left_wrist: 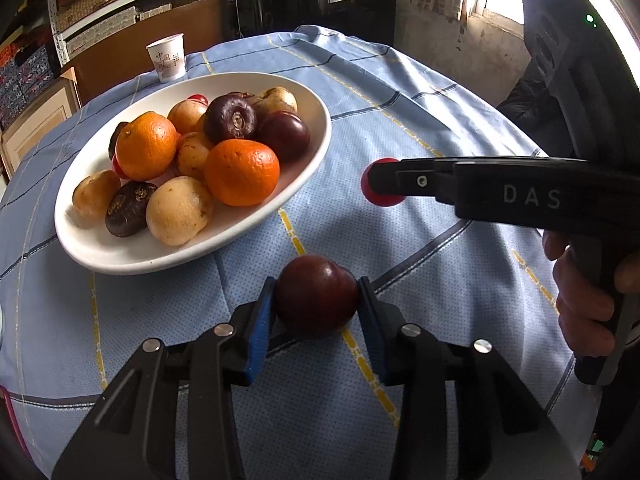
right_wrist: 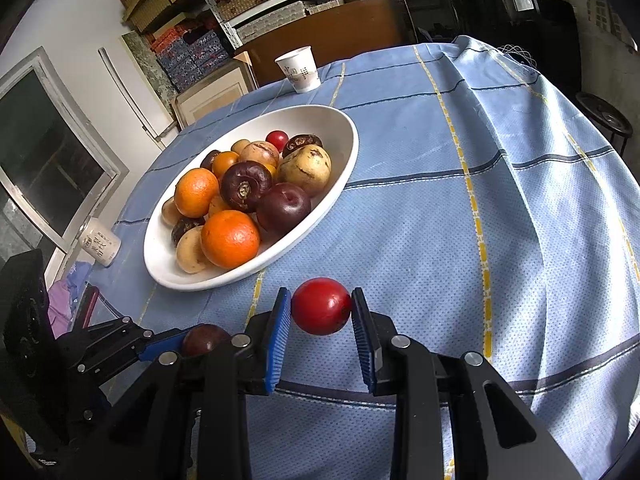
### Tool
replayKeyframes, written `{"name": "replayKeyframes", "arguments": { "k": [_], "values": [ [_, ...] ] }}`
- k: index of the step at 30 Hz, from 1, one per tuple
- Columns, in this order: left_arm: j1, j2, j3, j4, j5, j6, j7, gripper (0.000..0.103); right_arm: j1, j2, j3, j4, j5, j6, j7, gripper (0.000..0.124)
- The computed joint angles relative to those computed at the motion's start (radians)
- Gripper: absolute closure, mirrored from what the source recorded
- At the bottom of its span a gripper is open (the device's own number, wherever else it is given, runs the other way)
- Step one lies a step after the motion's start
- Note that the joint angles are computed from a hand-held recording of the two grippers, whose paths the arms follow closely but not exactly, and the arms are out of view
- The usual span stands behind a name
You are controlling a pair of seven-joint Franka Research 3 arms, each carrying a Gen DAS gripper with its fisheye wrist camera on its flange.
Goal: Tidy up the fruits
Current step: 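Close the left tool on the dark red plum while the right tool holds the tomato, then carry the plum and tomato over the white plate and open both tools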
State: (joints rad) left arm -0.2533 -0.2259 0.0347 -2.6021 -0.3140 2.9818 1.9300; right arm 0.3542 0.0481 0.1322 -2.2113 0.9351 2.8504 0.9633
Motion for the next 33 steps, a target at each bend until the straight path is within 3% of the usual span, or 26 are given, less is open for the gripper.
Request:
{"name": "replayKeyframes", "arguments": {
  "k": [9, 15, 22, 25, 30, 33],
  "values": [
    [-0.094, -0.035, 0.077, -0.023, -0.13, 0.051, 0.112, 0.064, 0.002, 0.002, 0.005, 0.0, 0.027, 0.014, -0.035, 0.093],
    [-0.242, -0.081, 0.216, -0.03, -0.291, 0.06, 0.255, 0.064, 0.009, -0.017, 0.01, -0.006, 0.138, 0.037, -0.154, 0.093],
    [-0.316, -0.157, 0.298, -0.054, -0.383, 0.113, 0.319, 0.065, 0.036, -0.025, 0.018, -0.01, 0.273, 0.125, -0.308, 0.093],
    [-0.3, -0.167, 0.308, -0.047, -0.345, 0.152, 0.277, 0.065, 0.053, -0.01, 0.03, 0.015, 0.323, 0.201, -0.385, 0.093],
    [-0.167, -0.097, 0.259, 0.036, -0.231, 0.139, 0.149, 0.065, 0.048, 0.044, 0.041, 0.127, 0.388, 0.189, -0.432, 0.093],
    [-0.088, -0.03, 0.226, 0.1, -0.16, 0.144, 0.068, 0.065, 0.044, 0.097, 0.046, 0.211, 0.321, 0.171, -0.366, 0.093]
  ]
}}
